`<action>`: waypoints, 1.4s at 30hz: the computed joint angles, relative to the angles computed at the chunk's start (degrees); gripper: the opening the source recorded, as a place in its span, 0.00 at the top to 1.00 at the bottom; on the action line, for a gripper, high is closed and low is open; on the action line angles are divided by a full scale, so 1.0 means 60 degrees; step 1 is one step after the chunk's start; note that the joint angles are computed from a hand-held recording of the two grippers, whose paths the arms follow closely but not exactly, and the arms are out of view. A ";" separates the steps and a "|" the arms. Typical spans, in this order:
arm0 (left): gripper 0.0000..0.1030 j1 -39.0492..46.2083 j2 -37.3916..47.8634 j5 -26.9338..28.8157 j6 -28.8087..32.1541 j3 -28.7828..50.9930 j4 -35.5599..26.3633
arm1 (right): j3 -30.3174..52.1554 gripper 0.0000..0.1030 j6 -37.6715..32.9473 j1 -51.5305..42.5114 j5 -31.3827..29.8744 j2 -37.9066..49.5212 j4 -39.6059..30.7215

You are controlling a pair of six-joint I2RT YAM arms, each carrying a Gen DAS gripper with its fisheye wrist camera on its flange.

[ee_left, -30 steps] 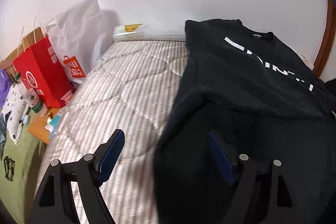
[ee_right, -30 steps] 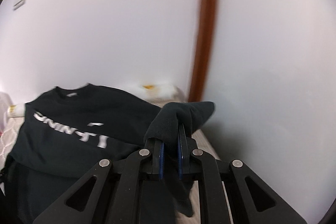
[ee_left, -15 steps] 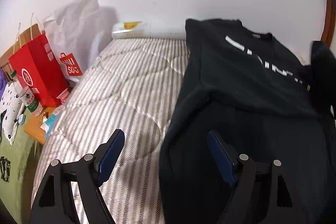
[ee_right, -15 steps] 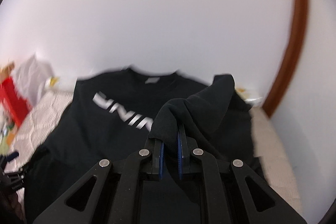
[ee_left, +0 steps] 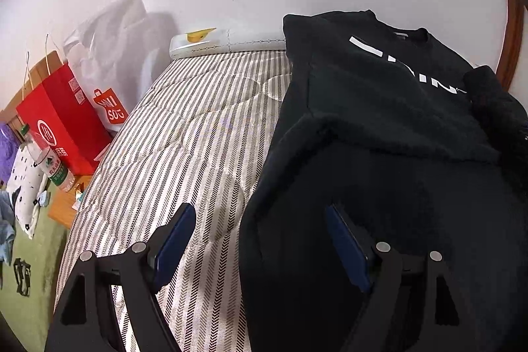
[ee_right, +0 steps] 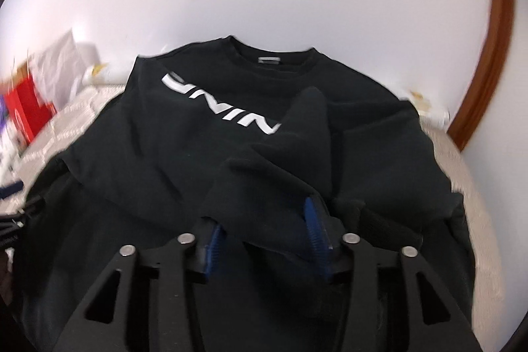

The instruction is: Fold small clothes

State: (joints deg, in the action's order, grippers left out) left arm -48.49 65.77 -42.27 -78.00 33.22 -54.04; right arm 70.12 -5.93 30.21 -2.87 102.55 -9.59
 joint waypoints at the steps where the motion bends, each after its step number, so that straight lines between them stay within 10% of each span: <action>1: 0.23 -0.0013 0.0032 -0.0006 -0.0020 0.0015 -0.0021 | -0.0005 0.52 0.0110 -0.0224 -0.0410 -0.0009 -0.0100; 24: 0.23 -0.0507 0.2583 -0.0369 0.1510 0.3914 0.0095 | -0.0802 0.34 -0.1901 -0.3095 -0.3425 -0.1396 -0.1601; 42: 0.23 -0.1559 0.7517 0.0032 0.4120 0.9554 0.0916 | -0.2107 0.33 -0.2416 -0.6248 -0.4117 -0.1383 0.0198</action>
State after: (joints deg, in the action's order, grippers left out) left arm -57.85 110.87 -42.08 -53.28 90.55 -48.55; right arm 57.47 -20.42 -7.28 -27.57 94.25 -8.40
